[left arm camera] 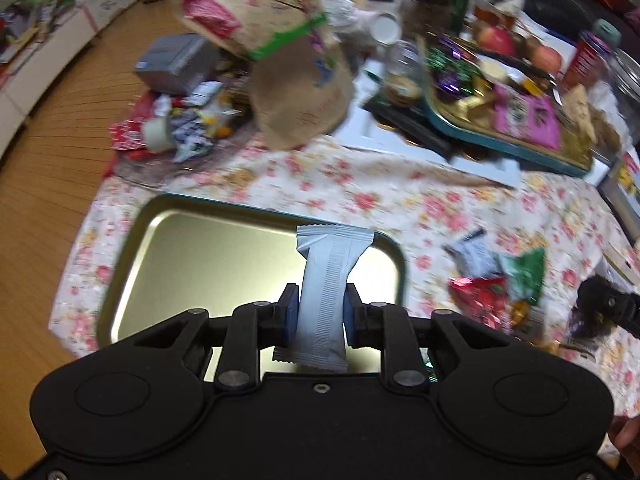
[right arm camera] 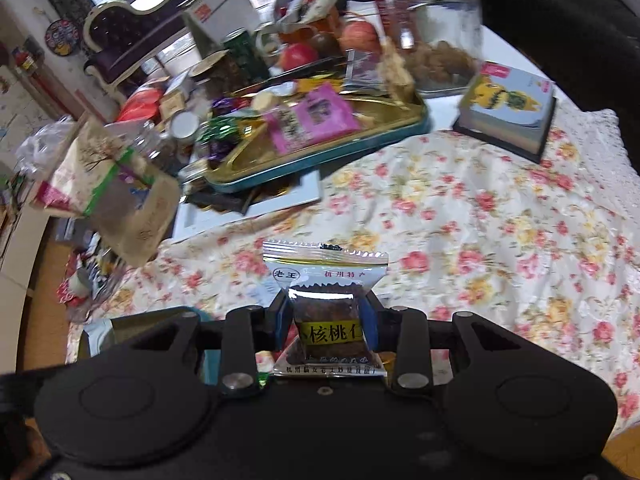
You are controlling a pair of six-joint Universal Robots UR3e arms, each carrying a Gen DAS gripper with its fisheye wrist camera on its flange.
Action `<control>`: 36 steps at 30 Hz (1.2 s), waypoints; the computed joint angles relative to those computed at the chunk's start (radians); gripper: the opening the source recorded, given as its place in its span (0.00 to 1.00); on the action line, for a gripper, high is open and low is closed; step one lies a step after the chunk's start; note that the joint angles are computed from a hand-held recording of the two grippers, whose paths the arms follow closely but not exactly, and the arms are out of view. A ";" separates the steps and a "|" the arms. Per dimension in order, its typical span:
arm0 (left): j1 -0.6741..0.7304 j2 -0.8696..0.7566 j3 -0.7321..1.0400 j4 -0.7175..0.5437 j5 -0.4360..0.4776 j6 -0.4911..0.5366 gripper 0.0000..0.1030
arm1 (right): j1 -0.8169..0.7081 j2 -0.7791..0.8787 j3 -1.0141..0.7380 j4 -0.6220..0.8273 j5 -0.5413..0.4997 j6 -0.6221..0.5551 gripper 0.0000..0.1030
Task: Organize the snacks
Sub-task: 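Carry both packets over the gold tray and open the left tool to drop the grey packet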
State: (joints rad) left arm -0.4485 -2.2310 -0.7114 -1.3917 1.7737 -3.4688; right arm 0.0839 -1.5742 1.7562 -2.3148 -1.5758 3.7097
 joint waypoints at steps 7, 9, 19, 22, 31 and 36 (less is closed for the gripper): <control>0.071 0.063 -0.108 0.027 0.082 -0.034 0.29 | 0.159 0.190 -0.183 -0.010 -0.045 0.013 0.37; 0.101 0.080 -0.137 0.020 0.075 -0.043 0.29 | 0.198 0.229 -0.233 0.004 -0.046 0.014 0.37; 0.207 0.165 -0.271 0.042 0.080 -0.103 0.29 | 0.317 0.353 -0.401 0.027 -0.020 0.003 0.37; 0.219 0.178 -0.289 0.048 0.086 -0.110 0.29 | 0.331 0.373 -0.426 0.036 -0.011 -0.007 0.37; 0.212 0.182 -0.309 0.078 0.127 -0.131 0.38 | 0.372 0.409 -0.477 0.038 -0.016 -0.032 0.37; 0.216 0.173 -0.291 0.053 0.107 -0.134 0.38 | 0.381 0.420 -0.501 0.040 -0.005 -0.030 0.41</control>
State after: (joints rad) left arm -0.2329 -2.0582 -1.0028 -1.3388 1.8811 -3.6032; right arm 0.4645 -1.1538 1.2547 -2.2747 -1.5805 3.6800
